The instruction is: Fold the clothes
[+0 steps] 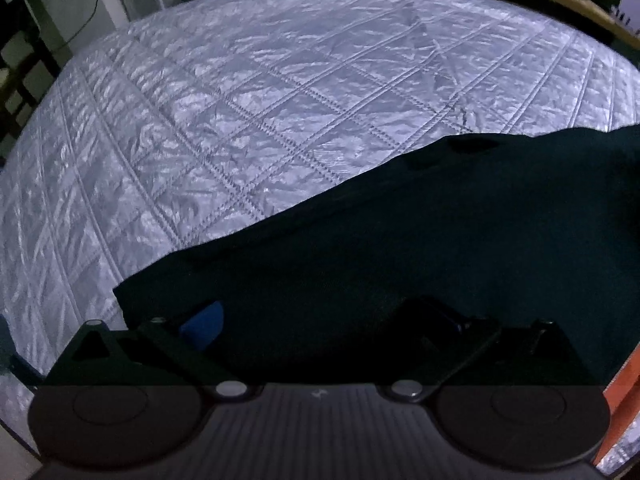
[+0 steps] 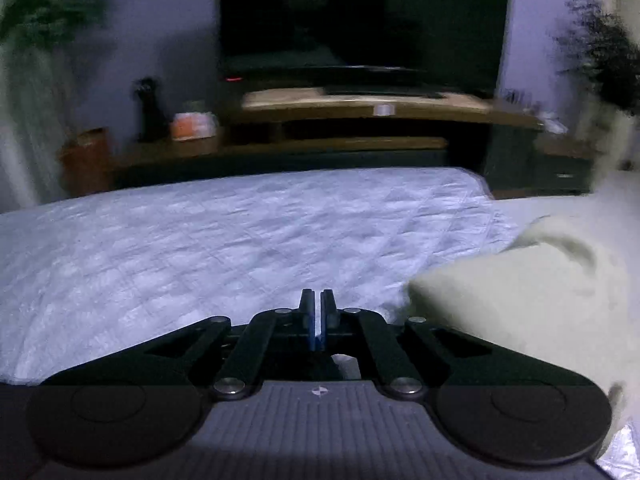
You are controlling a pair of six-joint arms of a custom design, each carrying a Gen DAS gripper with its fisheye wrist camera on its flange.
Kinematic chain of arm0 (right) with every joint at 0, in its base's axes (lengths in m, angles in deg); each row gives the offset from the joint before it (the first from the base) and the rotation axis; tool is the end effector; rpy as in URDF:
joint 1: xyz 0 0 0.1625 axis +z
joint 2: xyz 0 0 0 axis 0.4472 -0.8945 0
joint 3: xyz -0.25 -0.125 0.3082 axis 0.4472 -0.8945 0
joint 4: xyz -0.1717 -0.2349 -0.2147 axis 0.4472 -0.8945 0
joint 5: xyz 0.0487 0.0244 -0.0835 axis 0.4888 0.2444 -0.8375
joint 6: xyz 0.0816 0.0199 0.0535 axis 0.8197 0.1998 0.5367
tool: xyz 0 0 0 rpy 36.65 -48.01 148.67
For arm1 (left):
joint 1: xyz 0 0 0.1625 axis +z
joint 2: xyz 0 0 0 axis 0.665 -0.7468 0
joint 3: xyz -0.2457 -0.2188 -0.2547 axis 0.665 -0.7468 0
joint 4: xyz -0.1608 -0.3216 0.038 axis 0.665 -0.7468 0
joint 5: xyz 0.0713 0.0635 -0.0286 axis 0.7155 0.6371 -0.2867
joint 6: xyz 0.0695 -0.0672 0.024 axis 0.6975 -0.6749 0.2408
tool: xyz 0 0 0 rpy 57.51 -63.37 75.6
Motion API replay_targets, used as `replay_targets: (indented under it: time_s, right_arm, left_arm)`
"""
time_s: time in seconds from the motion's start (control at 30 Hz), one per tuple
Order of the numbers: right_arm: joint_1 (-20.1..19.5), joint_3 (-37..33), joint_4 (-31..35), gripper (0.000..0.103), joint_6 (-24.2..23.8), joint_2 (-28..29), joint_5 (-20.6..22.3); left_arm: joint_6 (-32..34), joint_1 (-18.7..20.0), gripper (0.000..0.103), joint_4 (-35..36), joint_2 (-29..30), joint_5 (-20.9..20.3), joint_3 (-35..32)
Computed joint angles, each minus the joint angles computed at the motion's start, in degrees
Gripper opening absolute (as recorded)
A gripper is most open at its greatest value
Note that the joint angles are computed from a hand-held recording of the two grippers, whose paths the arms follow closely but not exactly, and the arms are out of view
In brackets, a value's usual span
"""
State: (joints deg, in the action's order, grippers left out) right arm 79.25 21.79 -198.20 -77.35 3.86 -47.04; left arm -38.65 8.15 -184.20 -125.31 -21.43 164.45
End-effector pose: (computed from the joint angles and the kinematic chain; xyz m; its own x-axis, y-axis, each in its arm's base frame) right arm 0.2258 -0.5239 0.1691 -0.7616 -0.0447 0.6465 -0.5088 0.6592 -0.5537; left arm -0.0798 -0.4260 0.3100 -0.6324 -0.0982 -0.7684 0.2381 0.9193 -0.3134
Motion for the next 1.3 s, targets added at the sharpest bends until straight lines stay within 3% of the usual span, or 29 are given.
replay_targets:
  time_s: [0.03,0.1,0.23,0.3,0.33,0.37,0.43,0.53,0.6,0.67,0.7,0.8,0.87,0.93,1.0,1.1,1.2,1.3]
  right_arm:
    - [-0.29,1.49,2.97,0.012,0.90,-1.34,2.73]
    - [0.05,1.72,4.24,0.017,-1.82,-0.04,2.83]
    - [-0.90,-0.81,8.56,0.017,-0.57,3.02,5.14]
    - [-1.17,-3.50,8.56,0.020,-1.76,5.70,1.20]
    - [-1.17,-4.14,6.20,0.017,-3.68,6.63,-2.30]
    - [-1.11,-4.65,3.54,0.000,-5.93,7.54,-5.24]
    - [-0.34,-3.82,-1.97,0.000,-11.39,8.26,-7.30]
    - [1.23,-1.79,-11.63,0.025,-18.91,8.70,-8.68]
    - [0.80,0.88,-12.23,0.024,-13.86,5.89,-4.97]
    - [0.14,3.19,-8.61,0.031,-7.78,3.13,-2.56]
    - [-0.48,4.25,-6.25,0.031,-7.28,2.21,-1.72]
    - [-1.10,5.07,-4.22,0.030,-8.69,2.61,-6.39]
    - [-1.55,7.55,-7.22,0.048,-4.24,1.11,-6.26]
    - [0.24,10.01,-10.92,0.047,-6.74,0.79,-7.41]
    - [1.23,13.11,-12.61,0.046,-9.93,0.26,-6.85]
    - [0.51,15.52,-10.52,0.044,-9.20,0.08,-7.67]
    - [-0.37,16.44,-13.12,0.042,-5.66,0.40,-7.95]
    - [0.85,17.98,-23.35,0.043,-10.52,1.57,-6.30]
  left_arm:
    - [-0.30,-0.13,0.101,0.29,0.28,0.13,-0.19]
    - [-0.11,-0.37,0.090,-0.81,0.29,0.02,-0.13]
    - [1.42,-1.63,0.094,-1.51,0.38,1.07,1.21]
    - [1.31,-1.37,0.099,-1.40,0.27,0.78,1.09]
    - [1.17,-1.19,0.100,-1.29,0.21,0.60,0.96]
    - [0.95,-0.78,0.100,-1.31,0.03,-0.17,0.58]
    - [0.92,-0.03,0.101,-1.58,-0.05,-1.36,-0.01]
    - [1.15,-0.44,0.101,-0.88,0.23,-0.51,0.03]
    - [1.34,-0.86,0.103,-0.87,0.28,0.52,0.64]
    - [1.84,-0.87,0.103,-1.57,0.41,1.06,1.10]
    - [1.96,-0.80,0.103,-1.83,0.35,1.03,1.16]
    - [2.56,-0.53,0.103,-2.86,0.41,0.91,1.31]
    - [2.75,-0.42,0.103,-2.82,0.37,0.72,1.15]
    - [2.05,-0.08,0.103,-1.87,0.64,0.21,0.19]
    - [0.09,0.02,0.096,-0.42,0.60,0.39,-0.75]
    - [-0.82,-0.04,0.097,0.60,0.70,1.32,-0.93]
    - [-0.29,0.20,0.100,-0.67,0.33,1.43,-0.26]
    - [-1.25,0.40,0.101,-0.18,0.54,1.38,-0.68]
